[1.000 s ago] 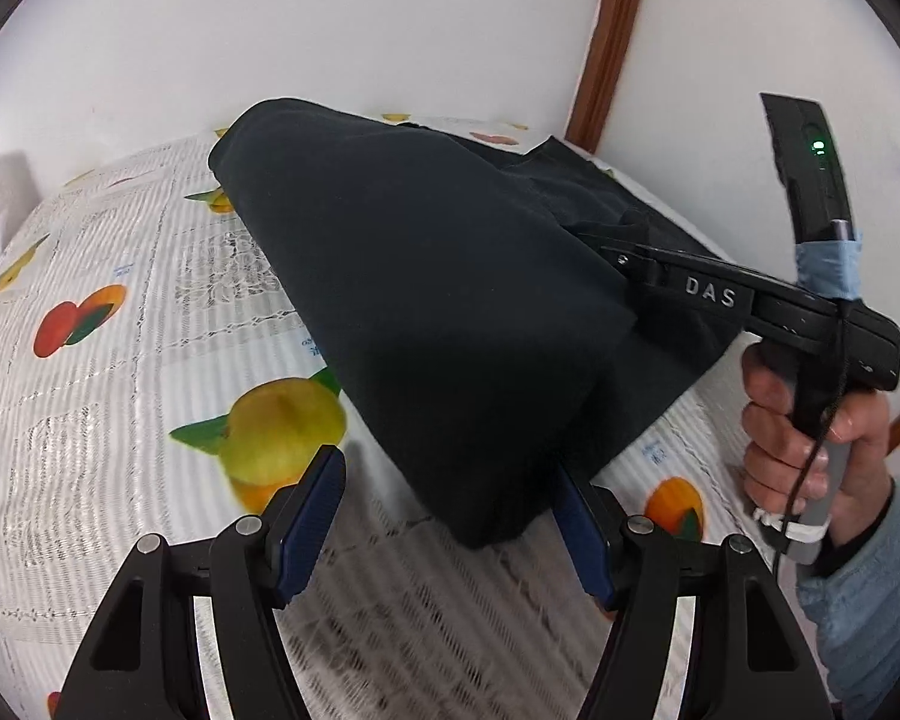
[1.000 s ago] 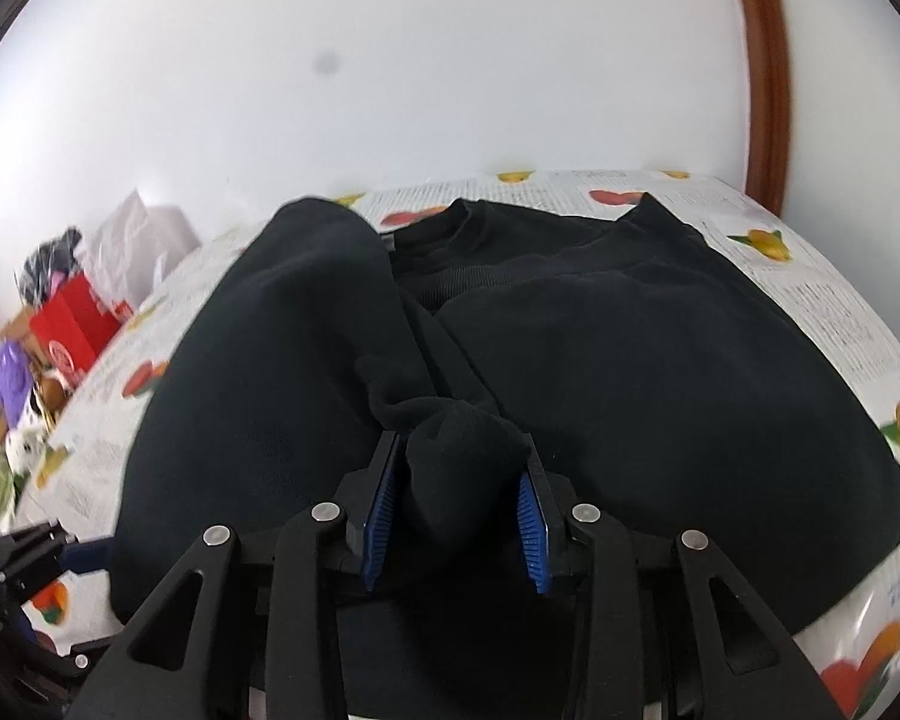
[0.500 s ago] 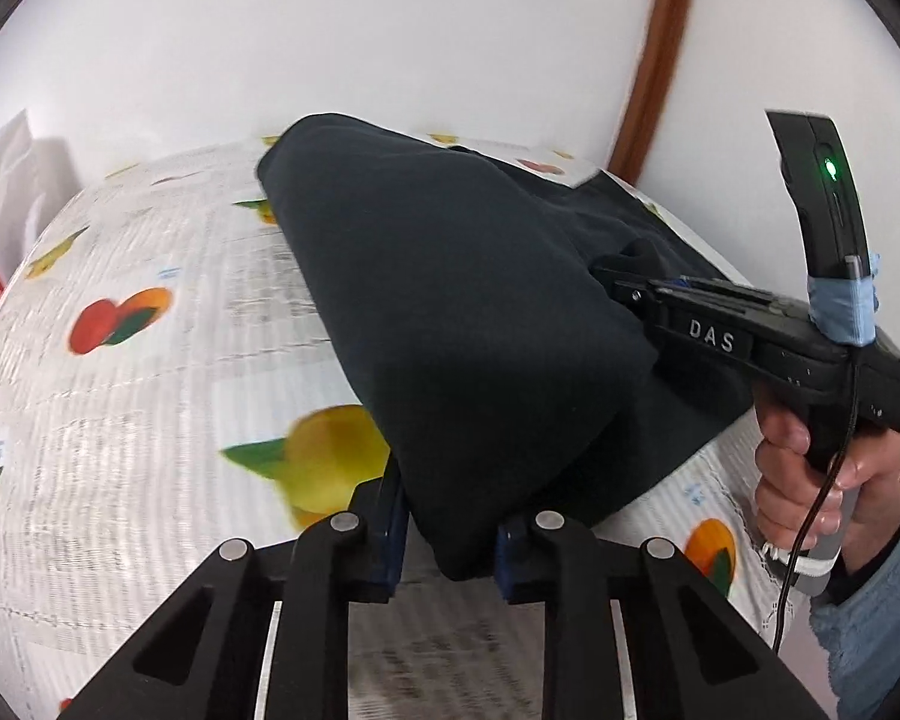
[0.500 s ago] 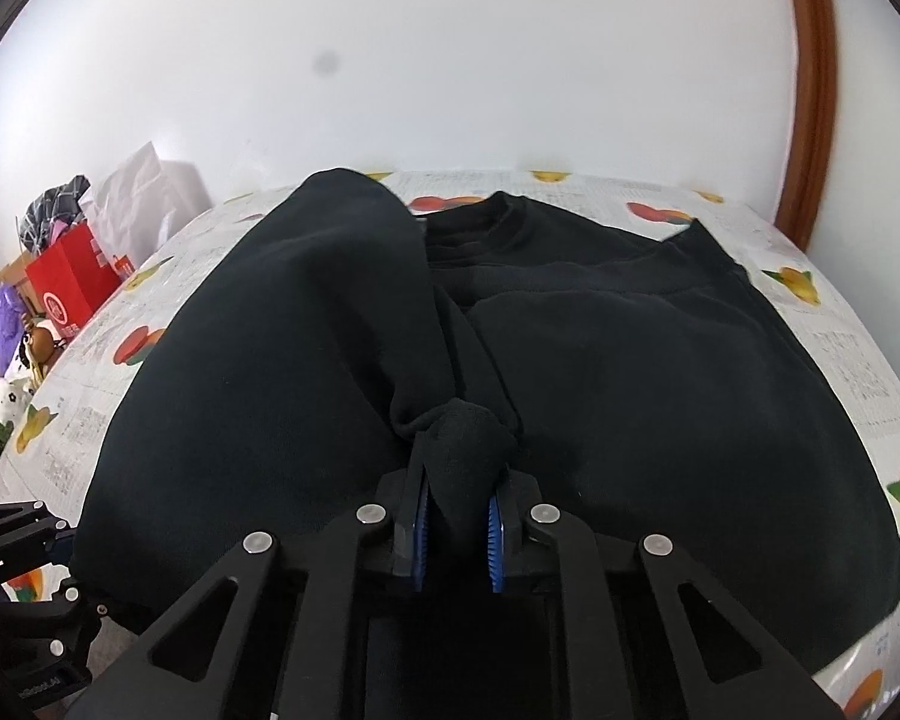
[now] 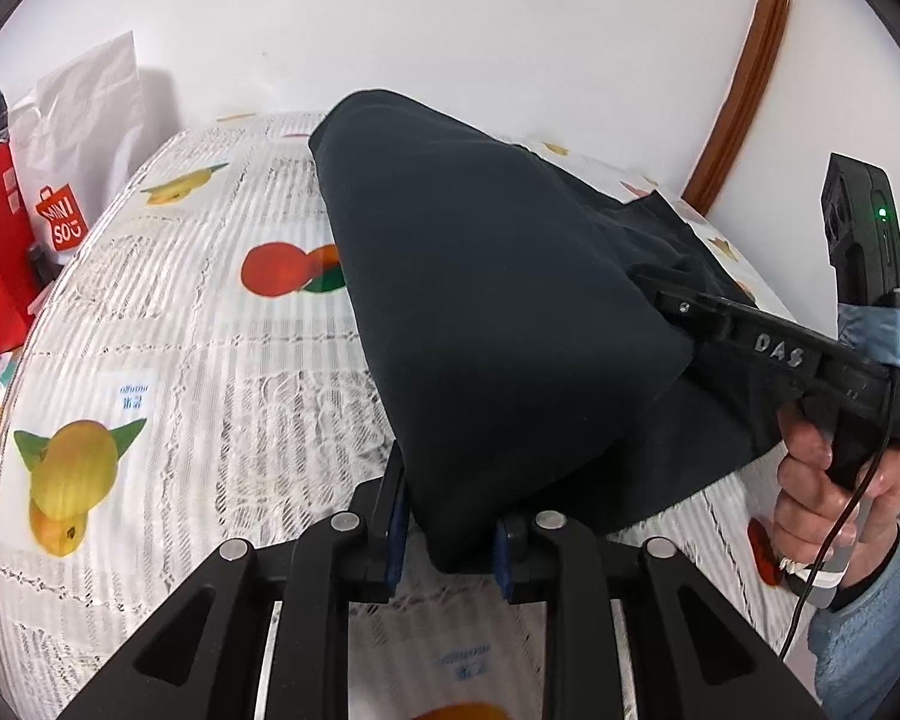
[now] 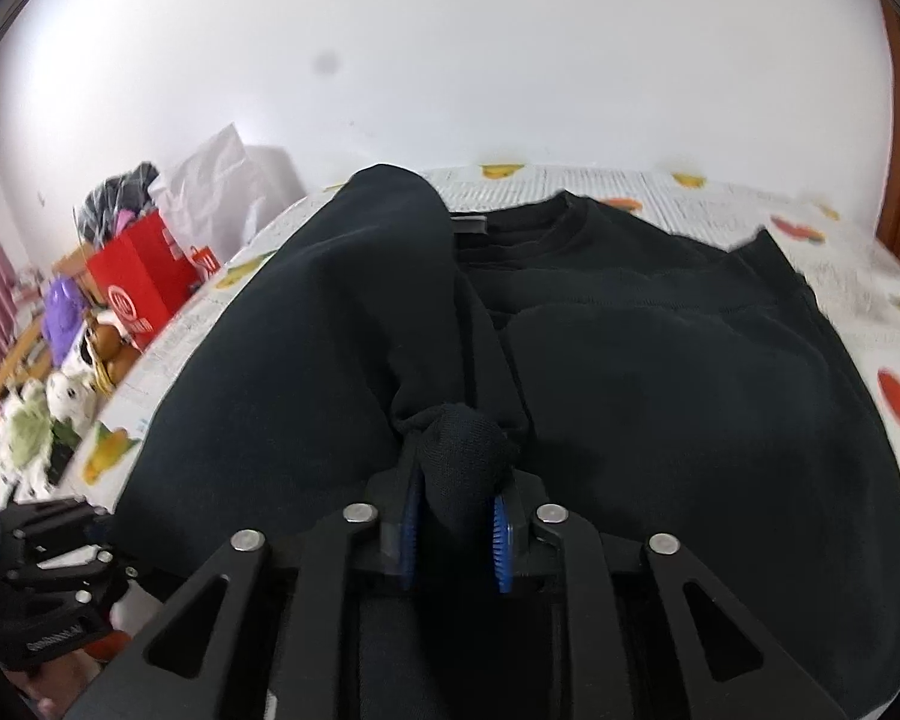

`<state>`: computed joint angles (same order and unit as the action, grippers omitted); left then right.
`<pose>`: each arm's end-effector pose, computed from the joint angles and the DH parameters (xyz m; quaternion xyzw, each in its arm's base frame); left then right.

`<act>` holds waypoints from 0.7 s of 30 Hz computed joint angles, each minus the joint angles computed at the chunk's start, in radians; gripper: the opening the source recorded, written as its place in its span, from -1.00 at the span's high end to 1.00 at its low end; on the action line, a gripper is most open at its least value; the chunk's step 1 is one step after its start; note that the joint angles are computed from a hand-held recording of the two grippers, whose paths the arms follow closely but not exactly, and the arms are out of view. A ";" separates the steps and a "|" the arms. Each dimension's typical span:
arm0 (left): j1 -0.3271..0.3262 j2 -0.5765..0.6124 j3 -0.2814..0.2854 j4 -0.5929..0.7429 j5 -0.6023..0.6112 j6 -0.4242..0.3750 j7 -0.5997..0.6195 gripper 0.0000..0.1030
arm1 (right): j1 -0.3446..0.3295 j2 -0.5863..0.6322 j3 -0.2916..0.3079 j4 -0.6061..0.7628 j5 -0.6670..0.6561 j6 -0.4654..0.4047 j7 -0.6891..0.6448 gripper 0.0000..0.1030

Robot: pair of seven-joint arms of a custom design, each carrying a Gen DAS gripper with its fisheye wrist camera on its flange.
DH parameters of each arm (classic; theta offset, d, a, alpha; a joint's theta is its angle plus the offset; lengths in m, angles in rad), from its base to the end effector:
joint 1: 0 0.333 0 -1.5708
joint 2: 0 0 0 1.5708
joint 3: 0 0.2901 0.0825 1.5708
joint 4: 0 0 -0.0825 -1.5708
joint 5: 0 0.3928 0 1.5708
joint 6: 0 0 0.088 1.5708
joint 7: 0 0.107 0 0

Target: Fold small clothes

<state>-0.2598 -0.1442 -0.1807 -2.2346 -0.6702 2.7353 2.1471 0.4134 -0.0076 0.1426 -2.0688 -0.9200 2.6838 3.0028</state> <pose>0.5091 -0.2162 0.4680 -0.4790 0.7980 -0.3541 0.0912 0.4909 0.3348 0.4648 -0.5904 0.6932 -0.2457 0.3323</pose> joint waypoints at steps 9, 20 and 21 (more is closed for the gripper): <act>-0.013 0.027 -0.040 0.016 0.028 0.011 -0.006 -0.28 | -0.041 -0.006 -0.011 -0.047 0.078 0.152 0.091 0.03; -0.013 0.069 -0.062 0.033 0.289 0.084 -0.257 -0.36 | 0.013 0.038 -0.051 0.060 -0.145 0.056 0.248 0.75; -0.013 0.070 -0.061 0.033 0.296 0.087 -0.271 -0.36 | 0.010 0.000 -0.048 0.034 -0.233 0.063 0.311 0.77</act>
<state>-0.2729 -0.0745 -0.2414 -2.2019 -0.3739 2.8228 1.8766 0.4230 -0.0074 0.0943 -2.0346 -1.1531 2.7464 3.3142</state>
